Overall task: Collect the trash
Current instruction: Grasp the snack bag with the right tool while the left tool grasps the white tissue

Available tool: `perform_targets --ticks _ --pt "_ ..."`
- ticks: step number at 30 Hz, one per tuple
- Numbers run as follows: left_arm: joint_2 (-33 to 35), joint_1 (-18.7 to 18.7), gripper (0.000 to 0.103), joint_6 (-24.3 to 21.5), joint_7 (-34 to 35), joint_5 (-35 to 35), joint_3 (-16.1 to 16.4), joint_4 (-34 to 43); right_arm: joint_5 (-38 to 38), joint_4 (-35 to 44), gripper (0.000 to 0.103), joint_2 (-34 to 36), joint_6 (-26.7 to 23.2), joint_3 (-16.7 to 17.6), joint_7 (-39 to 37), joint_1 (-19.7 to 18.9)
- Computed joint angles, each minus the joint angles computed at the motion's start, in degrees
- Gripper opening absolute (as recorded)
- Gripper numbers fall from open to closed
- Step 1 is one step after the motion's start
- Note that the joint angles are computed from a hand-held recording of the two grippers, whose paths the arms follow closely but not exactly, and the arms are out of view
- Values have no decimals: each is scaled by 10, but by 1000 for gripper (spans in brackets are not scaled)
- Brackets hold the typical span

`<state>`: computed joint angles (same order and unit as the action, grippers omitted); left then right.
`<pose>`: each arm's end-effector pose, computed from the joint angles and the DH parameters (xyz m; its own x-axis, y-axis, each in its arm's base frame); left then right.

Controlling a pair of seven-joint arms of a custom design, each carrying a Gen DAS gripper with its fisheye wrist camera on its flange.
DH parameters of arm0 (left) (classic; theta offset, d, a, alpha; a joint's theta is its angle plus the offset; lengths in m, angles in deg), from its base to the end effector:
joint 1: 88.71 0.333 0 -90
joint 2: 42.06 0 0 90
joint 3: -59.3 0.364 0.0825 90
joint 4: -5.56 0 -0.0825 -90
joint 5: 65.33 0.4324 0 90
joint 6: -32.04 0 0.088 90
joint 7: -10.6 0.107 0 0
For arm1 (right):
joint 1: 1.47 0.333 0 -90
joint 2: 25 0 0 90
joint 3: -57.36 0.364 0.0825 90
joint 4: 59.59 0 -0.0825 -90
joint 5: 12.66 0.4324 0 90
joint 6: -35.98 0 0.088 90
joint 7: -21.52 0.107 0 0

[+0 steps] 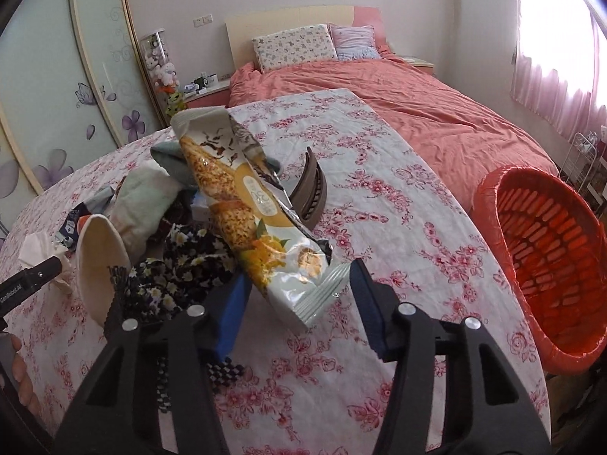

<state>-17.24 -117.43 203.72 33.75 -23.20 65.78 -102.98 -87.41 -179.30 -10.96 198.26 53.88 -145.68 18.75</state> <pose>0.6459 -0.3249 0.3485 -0.0047 -0.9862 0.1654 -0.7613 -0.1038 -0.6400 0.5982 0.2330 0.3470 -0.2650 -0.9575 -0.1135 -0.6694 0.2674 -0.6931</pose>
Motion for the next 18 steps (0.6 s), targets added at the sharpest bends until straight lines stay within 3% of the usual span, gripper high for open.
perform_targets --ticks 4,5,9,15,18 --pt "7 63 52 36 77 -74 -63 -7 -10 1 43 1 9 -2 2 -1" --pt "8 77 48 42 96 -93 -78 -10 -16 1 30 1 12 -3 4 -1" --pt "10 101 20 56 148 -137 -104 -16 -27 4 23 2 15 -3 4 -1" --pt "3 79 5 75 181 -171 -76 -32 -66 4 11 -1 22 -2 39 -5" --pt "-2 37 4 83 182 -177 -31 -39 -88 3 11 -4 28 1 61 -11"
